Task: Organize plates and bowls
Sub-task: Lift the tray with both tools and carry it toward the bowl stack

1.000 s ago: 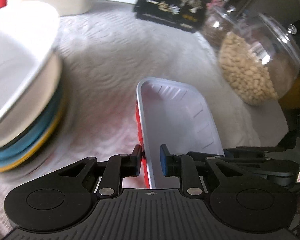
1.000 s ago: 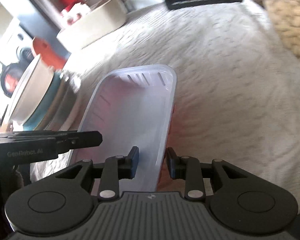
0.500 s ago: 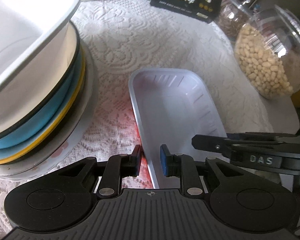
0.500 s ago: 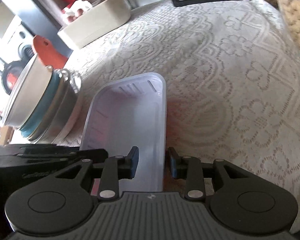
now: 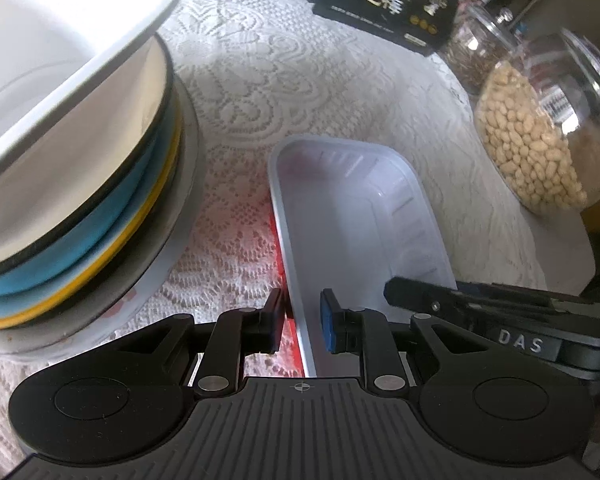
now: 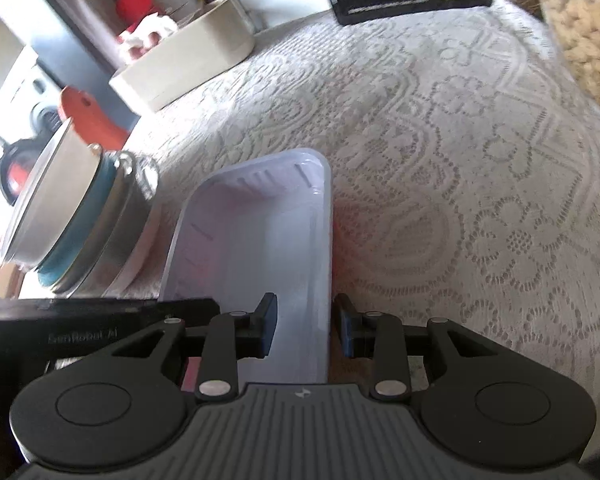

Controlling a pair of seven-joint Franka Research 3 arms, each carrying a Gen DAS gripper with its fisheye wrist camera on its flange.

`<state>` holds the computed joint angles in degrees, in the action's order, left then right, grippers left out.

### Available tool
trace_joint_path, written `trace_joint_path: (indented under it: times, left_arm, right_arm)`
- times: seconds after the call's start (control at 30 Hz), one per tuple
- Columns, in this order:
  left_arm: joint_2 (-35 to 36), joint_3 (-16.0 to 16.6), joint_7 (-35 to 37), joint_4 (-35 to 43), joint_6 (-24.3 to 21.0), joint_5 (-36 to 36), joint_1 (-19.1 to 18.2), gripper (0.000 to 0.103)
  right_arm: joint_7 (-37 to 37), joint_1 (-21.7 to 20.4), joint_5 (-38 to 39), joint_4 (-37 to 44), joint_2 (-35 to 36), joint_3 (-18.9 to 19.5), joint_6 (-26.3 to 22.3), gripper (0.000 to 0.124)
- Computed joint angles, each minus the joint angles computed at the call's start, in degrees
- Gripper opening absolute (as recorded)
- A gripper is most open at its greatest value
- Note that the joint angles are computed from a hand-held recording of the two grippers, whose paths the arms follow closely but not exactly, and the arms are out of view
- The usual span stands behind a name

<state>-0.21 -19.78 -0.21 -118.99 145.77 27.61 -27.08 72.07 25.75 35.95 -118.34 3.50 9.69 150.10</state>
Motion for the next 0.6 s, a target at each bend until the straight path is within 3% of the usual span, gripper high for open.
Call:
trace_joint_path:
  times: [0.17,0.3,0.37,0.47,0.6]
  left_arm:
    - [-0.7,-0.3,-1.1,-1.3,1.2,2.4,-0.2,0.022]
    - [-1.7,-0.3,-3.4,-2.7,2.7,3.2,0.0,0.022]
    - [-2.5,-0.7,-3.1,-2.3,1.5,3.1,-0.1,0.022]
    - [-4.9,-1.4,-2.1,-1.5,0.1,5.1,-0.3,0.022]
    - [-7.8,-2.2,3.2,2.1,-5.5,5.0,-0.3,0.022]
  right_arm:
    - [10.7,2.1,-11.2,-4.1,-2.1,0.4,6.5,0.033]
    - [17.2,2.3,-17.0,-2.4,-1.9,0.2,3.2,0.033]
    - [17.8,2.2,-16.7,-2.0,-2.7,0.2,1.8,0.033]
    - [18.1,2.2,-17.5,-2.8,-6.0,0.3,3.9,0.033]
    - [16.4,2.5,-16.2,-1.3,-9.1,0.4,5.8,0.033]
